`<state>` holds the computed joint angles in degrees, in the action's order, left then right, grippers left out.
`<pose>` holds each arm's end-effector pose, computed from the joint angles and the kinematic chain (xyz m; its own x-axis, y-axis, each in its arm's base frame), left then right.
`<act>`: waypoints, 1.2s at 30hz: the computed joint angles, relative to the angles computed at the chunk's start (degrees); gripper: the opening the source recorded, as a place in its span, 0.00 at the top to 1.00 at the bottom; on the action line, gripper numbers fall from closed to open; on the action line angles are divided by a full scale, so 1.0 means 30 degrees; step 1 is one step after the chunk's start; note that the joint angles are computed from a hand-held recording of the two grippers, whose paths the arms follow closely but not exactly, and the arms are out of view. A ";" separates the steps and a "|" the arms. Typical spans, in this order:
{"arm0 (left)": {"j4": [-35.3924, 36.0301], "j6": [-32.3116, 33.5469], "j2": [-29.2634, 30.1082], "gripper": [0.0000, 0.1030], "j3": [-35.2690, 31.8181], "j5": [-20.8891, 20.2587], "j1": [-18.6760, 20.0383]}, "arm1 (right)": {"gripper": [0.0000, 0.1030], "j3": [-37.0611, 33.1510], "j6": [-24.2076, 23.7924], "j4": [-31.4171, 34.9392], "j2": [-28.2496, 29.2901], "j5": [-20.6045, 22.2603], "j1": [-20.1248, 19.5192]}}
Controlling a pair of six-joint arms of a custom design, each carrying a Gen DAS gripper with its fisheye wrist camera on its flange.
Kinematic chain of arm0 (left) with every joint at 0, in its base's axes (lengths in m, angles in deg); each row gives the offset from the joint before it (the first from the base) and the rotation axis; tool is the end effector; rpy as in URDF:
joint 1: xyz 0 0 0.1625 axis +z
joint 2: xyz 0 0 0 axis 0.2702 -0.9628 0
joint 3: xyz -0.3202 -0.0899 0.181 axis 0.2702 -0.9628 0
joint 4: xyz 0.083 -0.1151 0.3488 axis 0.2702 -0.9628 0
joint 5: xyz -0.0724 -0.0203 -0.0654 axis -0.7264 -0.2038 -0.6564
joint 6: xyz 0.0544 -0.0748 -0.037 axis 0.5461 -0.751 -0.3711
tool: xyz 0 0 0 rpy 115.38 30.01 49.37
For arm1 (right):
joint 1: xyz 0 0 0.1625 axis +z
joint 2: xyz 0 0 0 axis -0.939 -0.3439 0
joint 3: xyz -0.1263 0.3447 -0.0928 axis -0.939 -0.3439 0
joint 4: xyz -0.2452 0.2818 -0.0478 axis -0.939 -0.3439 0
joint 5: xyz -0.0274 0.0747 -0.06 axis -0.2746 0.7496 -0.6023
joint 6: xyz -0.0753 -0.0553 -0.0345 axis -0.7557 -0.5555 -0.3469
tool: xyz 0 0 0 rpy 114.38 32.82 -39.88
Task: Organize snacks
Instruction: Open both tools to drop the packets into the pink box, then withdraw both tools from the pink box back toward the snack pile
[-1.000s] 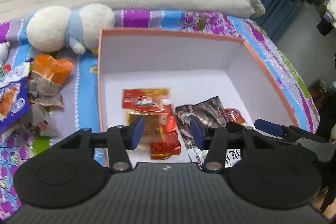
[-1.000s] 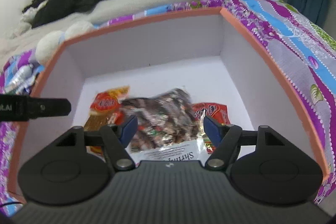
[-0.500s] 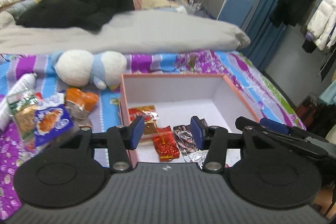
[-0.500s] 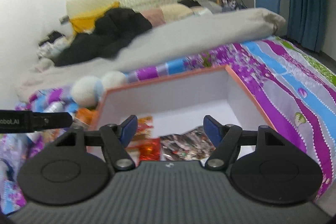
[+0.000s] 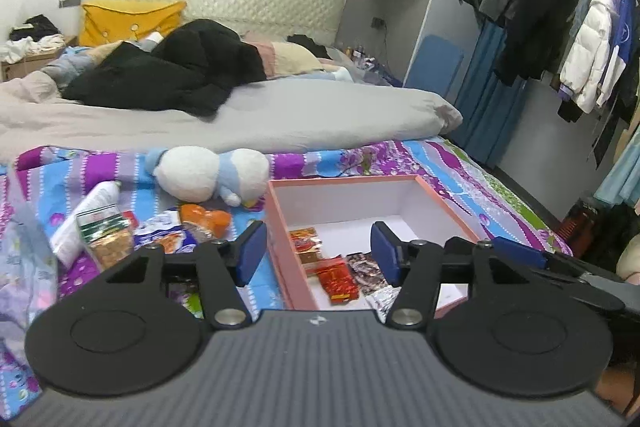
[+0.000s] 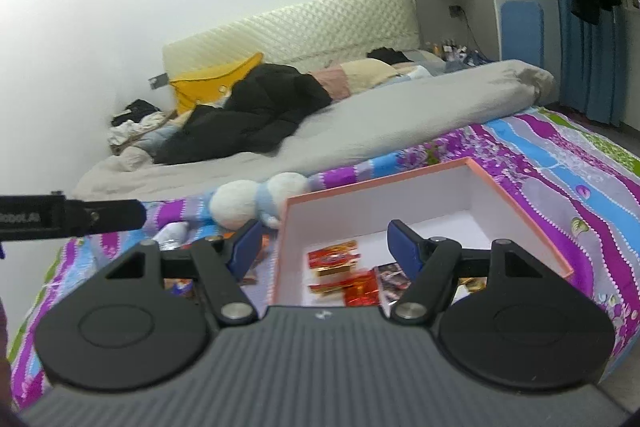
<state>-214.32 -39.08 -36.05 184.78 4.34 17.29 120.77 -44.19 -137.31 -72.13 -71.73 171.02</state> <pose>-0.2924 -0.4559 0.2347 -0.8310 -0.0866 -0.5495 0.4367 0.5102 -0.7409 0.2215 -0.5016 0.2068 -0.8054 -0.3788 0.4559 -0.5923 0.4854 -0.6431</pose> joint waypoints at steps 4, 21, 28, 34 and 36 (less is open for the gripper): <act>0.2409 -0.2285 -0.1953 0.37 0.1689 0.0670 -0.0957 | 0.31 0.0953 -0.0022 -0.0376 -0.0312 0.0353 0.0431; 1.4763 -1.4338 -0.7528 0.37 0.5766 0.1924 -0.3685 | 0.31 0.4270 -0.0619 -0.2767 0.0008 0.1097 0.1075; 1.5419 -1.6172 -0.7952 0.37 0.7107 0.1376 -0.3902 | 0.31 0.5754 -0.1526 -0.3877 0.0359 0.1456 0.0492; 1.5234 -1.6337 -0.7967 0.33 0.7767 0.0513 -0.3737 | 0.31 0.6765 -0.1978 -0.5148 0.0765 0.1524 -0.0077; 1.5032 -1.6036 -0.8022 0.27 0.7979 0.0382 -0.3617 | 0.31 0.6858 -0.2052 -0.5080 0.0900 0.1575 -0.0238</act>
